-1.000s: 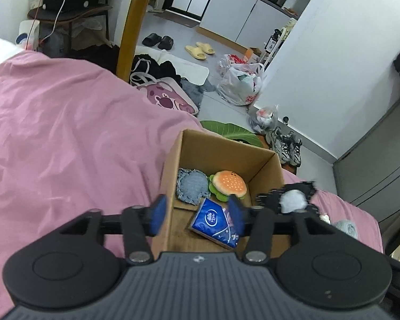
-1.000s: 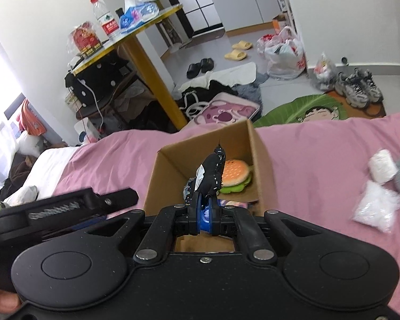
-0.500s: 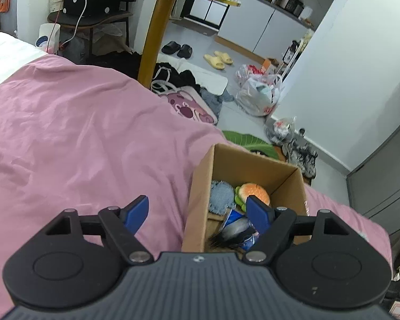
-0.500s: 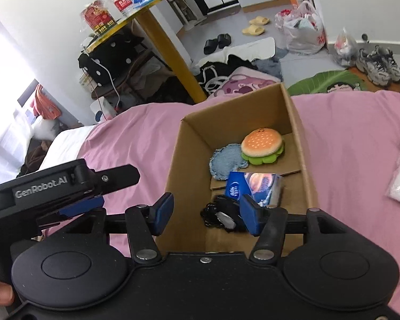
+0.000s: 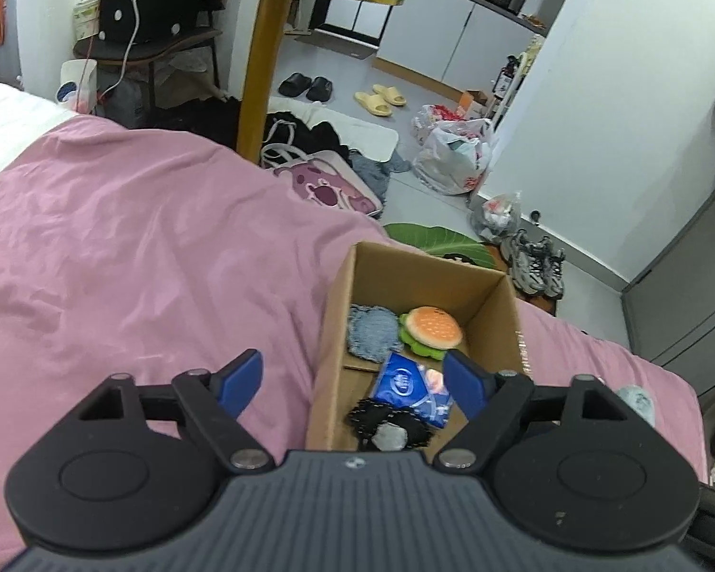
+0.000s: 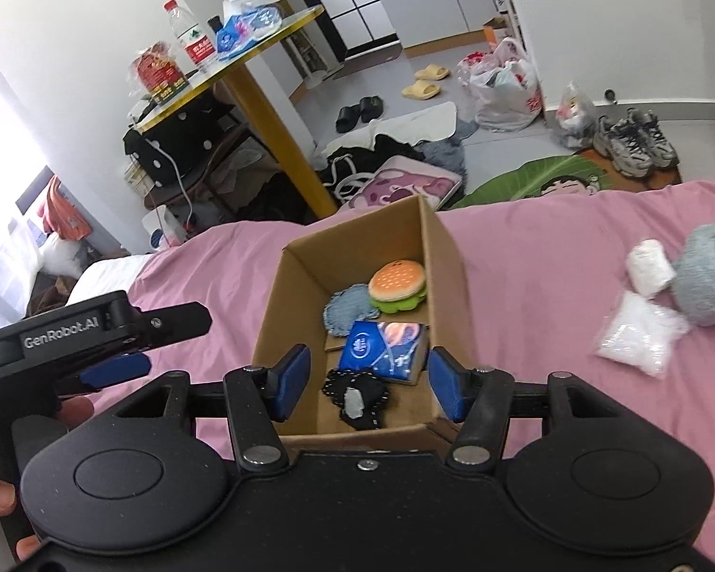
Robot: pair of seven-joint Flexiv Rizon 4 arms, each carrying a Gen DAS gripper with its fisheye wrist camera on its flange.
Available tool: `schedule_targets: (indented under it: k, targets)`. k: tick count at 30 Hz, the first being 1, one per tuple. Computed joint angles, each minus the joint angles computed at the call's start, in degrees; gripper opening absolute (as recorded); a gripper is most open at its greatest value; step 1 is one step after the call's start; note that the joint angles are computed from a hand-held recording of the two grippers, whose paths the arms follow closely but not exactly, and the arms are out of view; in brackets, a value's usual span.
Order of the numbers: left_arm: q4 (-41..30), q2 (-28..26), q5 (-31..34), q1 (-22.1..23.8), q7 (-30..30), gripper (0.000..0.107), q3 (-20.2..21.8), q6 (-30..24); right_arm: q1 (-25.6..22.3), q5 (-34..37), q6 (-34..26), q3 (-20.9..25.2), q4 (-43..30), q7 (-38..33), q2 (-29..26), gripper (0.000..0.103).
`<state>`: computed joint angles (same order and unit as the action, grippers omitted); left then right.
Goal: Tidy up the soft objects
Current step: 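Withdraw both tools from the box toward the remaining items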
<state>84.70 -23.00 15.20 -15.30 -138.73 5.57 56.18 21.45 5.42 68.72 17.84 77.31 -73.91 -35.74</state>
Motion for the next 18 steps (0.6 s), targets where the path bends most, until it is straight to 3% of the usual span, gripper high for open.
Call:
schedule_targets:
  k: [2, 10, 18]
  targets:
    - [-0.48, 0.12, 0.77, -0.6, -0.26, 0.094, 0.11, -0.15, 0.07, -0.25, 0.59, -0.63, 1.07, 0.42, 0.81, 0.056]
    - [-1.92, 0.39, 2.46, -2.29, 0.02, 0.102, -0.53, -1.39, -1.32, -1.43, 3.92, -1.71, 5.49, 1.0, 3.91, 0.073]
    - [-2.4, 0.52, 2.43, -3.31, 0.92, 0.103, -1.75, 0.31, -3.7, -1.87, 6.89, -1.87, 9.3, 1.12, 6.7, 0.089]
